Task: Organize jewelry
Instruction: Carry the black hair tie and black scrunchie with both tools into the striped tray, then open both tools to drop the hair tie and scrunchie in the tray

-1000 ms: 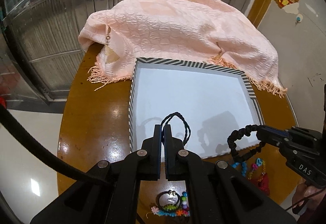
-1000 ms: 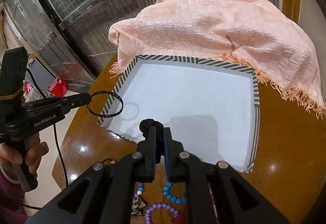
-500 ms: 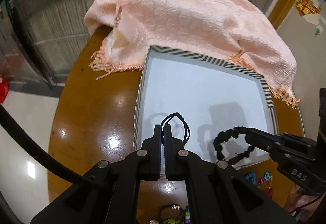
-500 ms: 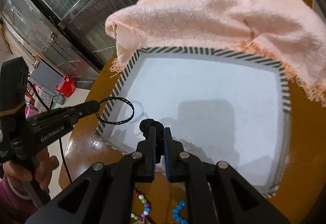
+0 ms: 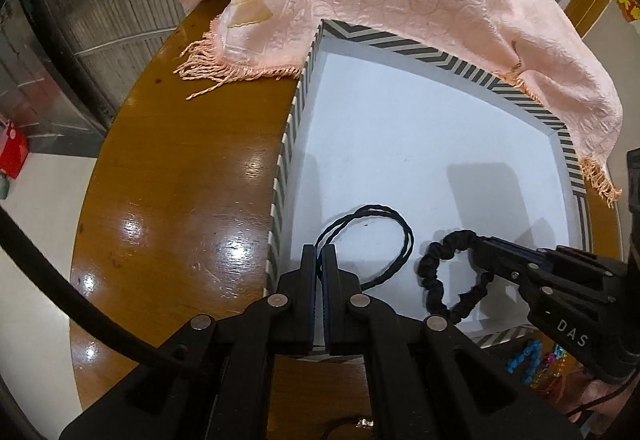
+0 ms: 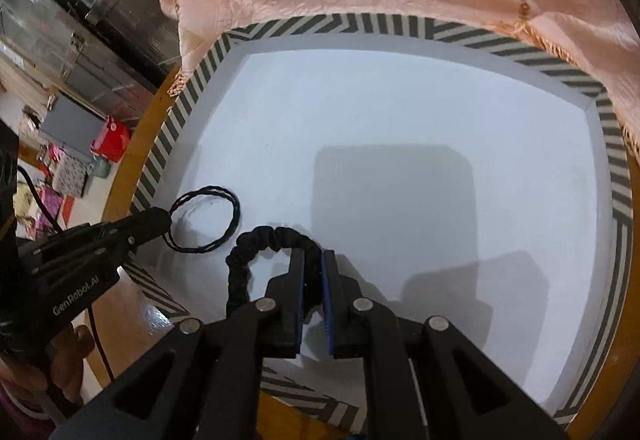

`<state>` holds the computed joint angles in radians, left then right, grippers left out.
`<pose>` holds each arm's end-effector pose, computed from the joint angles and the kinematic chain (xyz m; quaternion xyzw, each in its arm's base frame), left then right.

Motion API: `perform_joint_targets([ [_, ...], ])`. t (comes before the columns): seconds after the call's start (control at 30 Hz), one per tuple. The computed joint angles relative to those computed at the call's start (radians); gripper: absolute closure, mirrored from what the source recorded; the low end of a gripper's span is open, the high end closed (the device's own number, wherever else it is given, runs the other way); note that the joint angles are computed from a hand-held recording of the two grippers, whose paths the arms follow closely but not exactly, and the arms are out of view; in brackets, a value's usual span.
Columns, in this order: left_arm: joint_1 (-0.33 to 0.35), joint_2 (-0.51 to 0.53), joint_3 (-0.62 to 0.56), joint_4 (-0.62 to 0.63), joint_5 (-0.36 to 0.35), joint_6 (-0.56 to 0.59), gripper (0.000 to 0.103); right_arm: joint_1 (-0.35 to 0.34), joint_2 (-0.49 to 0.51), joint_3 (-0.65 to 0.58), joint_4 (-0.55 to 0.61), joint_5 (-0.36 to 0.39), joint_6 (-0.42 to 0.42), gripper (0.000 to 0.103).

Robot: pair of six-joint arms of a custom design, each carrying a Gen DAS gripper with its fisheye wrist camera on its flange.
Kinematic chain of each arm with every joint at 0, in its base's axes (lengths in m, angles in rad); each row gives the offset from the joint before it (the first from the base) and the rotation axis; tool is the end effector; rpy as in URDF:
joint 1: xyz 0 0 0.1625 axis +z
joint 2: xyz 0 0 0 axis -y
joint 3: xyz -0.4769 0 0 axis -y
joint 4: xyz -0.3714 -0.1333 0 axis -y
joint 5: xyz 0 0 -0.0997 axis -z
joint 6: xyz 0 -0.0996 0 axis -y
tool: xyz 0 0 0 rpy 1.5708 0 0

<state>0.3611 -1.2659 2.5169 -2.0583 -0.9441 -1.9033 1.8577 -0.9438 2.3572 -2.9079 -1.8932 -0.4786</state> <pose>-0.1906 -0.2769 0.1376 -0.1921 0.8693 -0.2810 0.3585 0.2193 -0.3839 0.0801 0.3740 -0.9127 -0.0528 0.1560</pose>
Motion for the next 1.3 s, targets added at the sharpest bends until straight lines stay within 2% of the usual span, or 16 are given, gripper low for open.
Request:
perform_joint_targets([
  [0.17, -0.007, 0.009, -0.018, 0.043, 0.004, -0.01, 0.1, 0.008, -0.01, -0.006, 0.002, -0.027, -0.015, 0.091],
  [0.23, -0.002, 0.012, -0.023, 0.052, 0.002, -0.004, 0.1, 0.005, -0.015, -0.011, 0.011, -0.03, 0.008, 0.084],
  [0.33, 0.003, 0.012, -0.024, 0.049, -0.001, -0.004, 0.092, -0.002, -0.028, -0.01, 0.006, -0.031, 0.027, 0.073],
  [0.4, -0.003, -0.002, -0.005, 0.001, 0.001, -0.003, 0.085, -0.001, -0.039, -0.006, -0.001, -0.034, 0.025, 0.073],
  [0.47, -0.013, -0.015, 0.008, -0.033, -0.007, -0.005, 0.074, 0.002, -0.064, 0.007, -0.011, -0.034, 0.022, 0.073],
  [0.57, -0.031, -0.018, -0.006, 0.008, -0.014, -0.022, 0.069, 0.006, -0.105, 0.025, -0.008, -0.028, 0.022, 0.071],
  [0.8, -0.155, -0.1, -0.016, 0.162, -0.058, -0.126, 0.068, 0.009, -0.241, 0.081, 0.028, -0.012, 0.002, 0.06],
  [0.93, -0.237, -0.142, -0.015, 0.237, -0.108, -0.189, 0.068, 0.002, -0.315, 0.114, 0.06, 0.0, 0.002, 0.054],
  [1.3, -0.407, -0.139, 0.0, 0.264, -0.232, -0.281, 0.068, 0.007, -0.438, 0.224, 0.075, -0.008, 0.004, 0.052],
])
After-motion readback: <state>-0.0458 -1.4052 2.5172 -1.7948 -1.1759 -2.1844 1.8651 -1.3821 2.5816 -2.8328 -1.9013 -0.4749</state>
